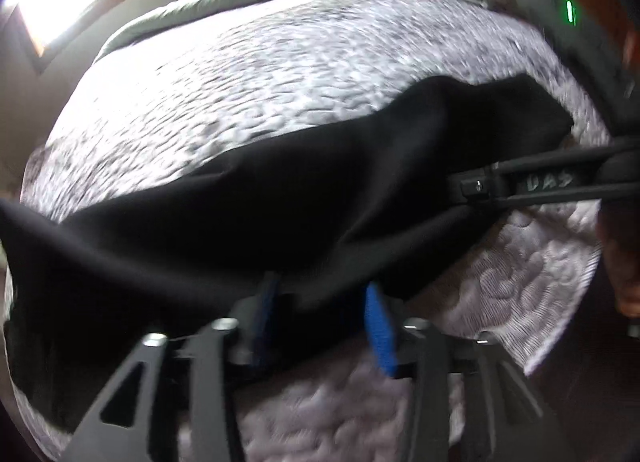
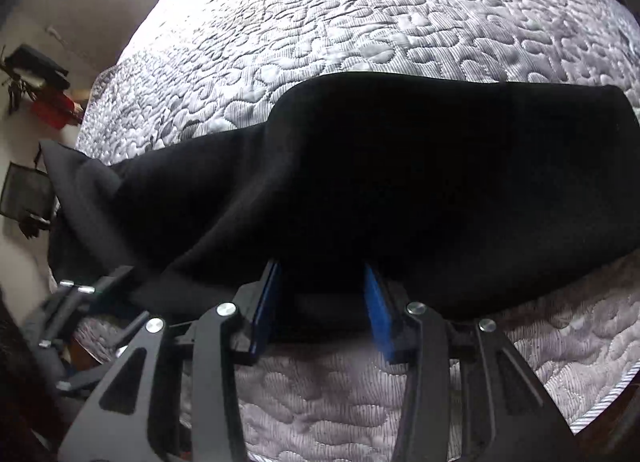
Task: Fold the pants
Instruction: 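Lower the folded legs onto the waistband and open both tools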
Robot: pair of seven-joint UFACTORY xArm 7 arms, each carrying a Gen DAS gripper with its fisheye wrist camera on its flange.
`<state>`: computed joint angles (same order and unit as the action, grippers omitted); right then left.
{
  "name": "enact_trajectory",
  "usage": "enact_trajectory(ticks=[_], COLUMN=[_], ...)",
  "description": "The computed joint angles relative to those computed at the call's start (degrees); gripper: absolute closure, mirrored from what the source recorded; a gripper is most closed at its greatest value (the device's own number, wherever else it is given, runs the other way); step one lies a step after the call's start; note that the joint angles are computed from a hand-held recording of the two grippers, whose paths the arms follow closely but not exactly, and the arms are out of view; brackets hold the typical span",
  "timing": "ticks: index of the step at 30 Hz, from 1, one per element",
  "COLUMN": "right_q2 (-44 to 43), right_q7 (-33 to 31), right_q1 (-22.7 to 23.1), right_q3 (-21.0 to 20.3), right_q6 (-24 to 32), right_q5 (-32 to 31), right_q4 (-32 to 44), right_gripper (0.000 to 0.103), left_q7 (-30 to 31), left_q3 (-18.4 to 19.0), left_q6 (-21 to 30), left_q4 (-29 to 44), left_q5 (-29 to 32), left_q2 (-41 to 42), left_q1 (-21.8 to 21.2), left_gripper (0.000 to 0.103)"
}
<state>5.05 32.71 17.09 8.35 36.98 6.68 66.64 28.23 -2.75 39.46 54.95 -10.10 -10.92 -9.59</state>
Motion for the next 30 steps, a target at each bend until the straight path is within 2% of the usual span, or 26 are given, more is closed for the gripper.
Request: enact_trajectory(ticks=[1, 2, 3, 6, 9, 13, 16, 17, 18, 20, 23, 26, 30], right_q2=[0.31, -0.03, 0.93, 2.65, 4.34, 2.91, 3.01, 2.85, 3.02, 3.03, 1.55, 1.33, 1.32], right_q7=[0.75, 1.40, 2.44, 5.23, 8.35, 8.07, 8.83, 9.29, 9.46, 9.52, 8.55, 7.57, 5.68], right_q1=[0.20, 0.48, 0.83, 1.89, 3.17, 2.66, 2.97, 3.14, 3.19, 3.23, 2.85, 2.56, 2.04], right_q3=[-0.03, 0.00, 0.00, -0.21, -0.42, -0.29, -0.15, -0.14, -0.13, -0.06, 0.06, 0.18, 0.27], right_q6=[0.40, -0.19, 0.26, 1.30, 1.89, 0.19, 0.43, 0.35, 0.40, 0.46, 0.71, 0.85, 0.91], right_q5=[-0.96, -2.01, -3.61, -7.83, -11.53, -9.86, -10.25, -10.66, -10.87, -10.87, -10.12, -9.18, -7.11], right_q4=[0.30, -0.96, 0.05, 2.14, 3.93, 1.97, 2.21, 1.93, 2.12, 2.23, 0.81, 0.66, 0.73], right_gripper=[0.062, 0.062, 0.061, 0.056, 0.055, 0.055, 0.055, 0.055, 0.055, 0.054, 0.054, 0.054, 0.054], left_q7=[0.05, -1.76, -3.52, -10.93, -14.06, -19.00, -20.11, -20.63, -20.48, -19.92, -19.05, -17.22, -13.28], left_q3=[1.17, 1.65, 1.66, 2.66, 3.44, 3.77, 3.63, 3.65, 3.45, 2.92, 2.78, 3.23, 4.73], left_q6=[2.10, 2.97, 3.10, 5.15, 9.22, 16.20, 21.30, 22.47, 23.96, 27.75, 25.70, 19.08, 7.57], left_q4=[0.99, 2.01, 2.86, 9.78, 17.79, 30.37, 37.01, 37.79, 38.89, 40.76, 36.90, 28.12, 11.16], left_q5=[-1.65, -1.00, 0.35, 4.44, 4.95, 5.95, 4.45, 3.98, 2.07, -2.65, -6.31, -9.75, -12.93], left_q2=[-0.59, -0.79, -0.52, 3.99, 9.75, 18.50, 23.47, 24.35, 25.30, 27.03, 24.79, 18.00, 5.00], left_q1=[0.54, 1.71, 2.68, 6.47, 8.33, 9.95, 11.38, 11.86, 12.71, 14.65, 16.15, 16.82, 16.03], left_gripper=[0.042, 0.032, 0.029, 0.029, 0.029, 0.029, 0.029, 0.037, 0.058, 0.086, 0.094, 0.096, 0.096])
